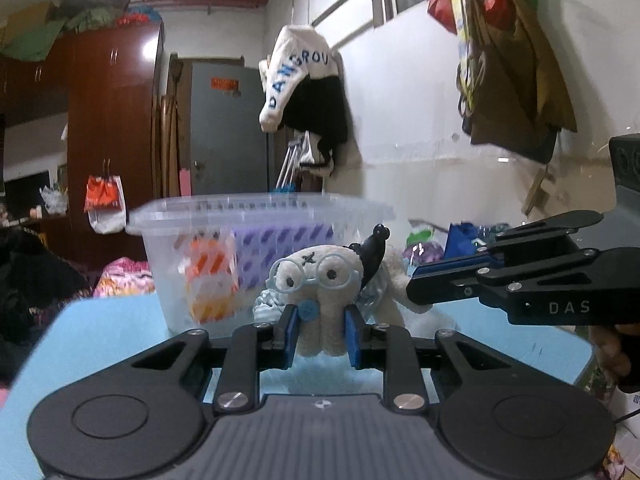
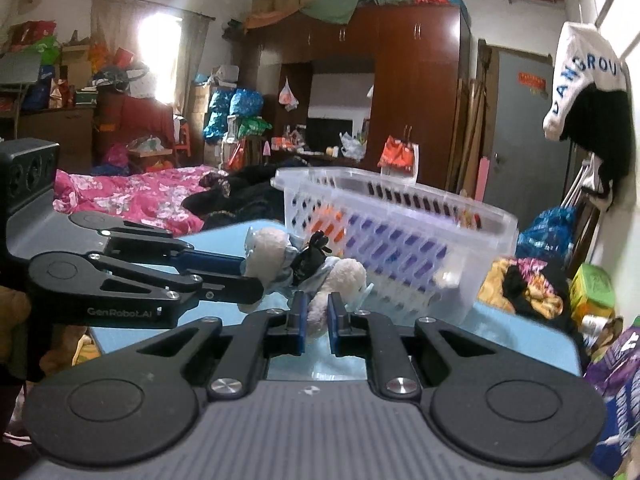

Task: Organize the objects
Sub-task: 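Lift the plush toy with both tools into the basket and open them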

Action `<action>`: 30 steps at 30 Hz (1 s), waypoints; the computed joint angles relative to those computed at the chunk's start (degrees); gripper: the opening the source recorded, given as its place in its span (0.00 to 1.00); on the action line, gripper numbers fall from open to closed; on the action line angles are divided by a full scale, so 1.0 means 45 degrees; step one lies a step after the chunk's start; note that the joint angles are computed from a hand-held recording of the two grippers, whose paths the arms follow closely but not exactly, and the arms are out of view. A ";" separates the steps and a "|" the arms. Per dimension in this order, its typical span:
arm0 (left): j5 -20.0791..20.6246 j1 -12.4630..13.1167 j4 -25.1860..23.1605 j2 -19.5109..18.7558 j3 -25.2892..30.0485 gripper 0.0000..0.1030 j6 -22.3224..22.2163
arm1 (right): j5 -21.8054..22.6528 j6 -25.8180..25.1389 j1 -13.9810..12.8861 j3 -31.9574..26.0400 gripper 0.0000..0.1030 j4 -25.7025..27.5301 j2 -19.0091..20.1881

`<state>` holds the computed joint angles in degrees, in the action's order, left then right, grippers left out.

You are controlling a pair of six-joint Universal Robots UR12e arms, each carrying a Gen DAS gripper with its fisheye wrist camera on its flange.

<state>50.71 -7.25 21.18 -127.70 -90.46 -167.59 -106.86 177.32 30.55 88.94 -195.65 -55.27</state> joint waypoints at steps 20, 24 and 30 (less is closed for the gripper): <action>0.1525 -0.0609 -0.0155 0.0060 0.2843 0.27 0.0697 | -0.2134 -0.1989 -0.0017 -0.3461 0.11 0.0955 0.0764; 0.1862 -0.0671 -0.0603 -0.0296 0.3512 0.28 0.0854 | -0.2391 -0.1697 -0.0127 -0.3994 0.11 0.1677 0.1107; 0.2683 -0.0770 -0.2045 -0.1041 0.4786 0.28 0.1377 | -0.2250 -0.0964 -0.0425 -0.4975 0.09 0.2852 0.1793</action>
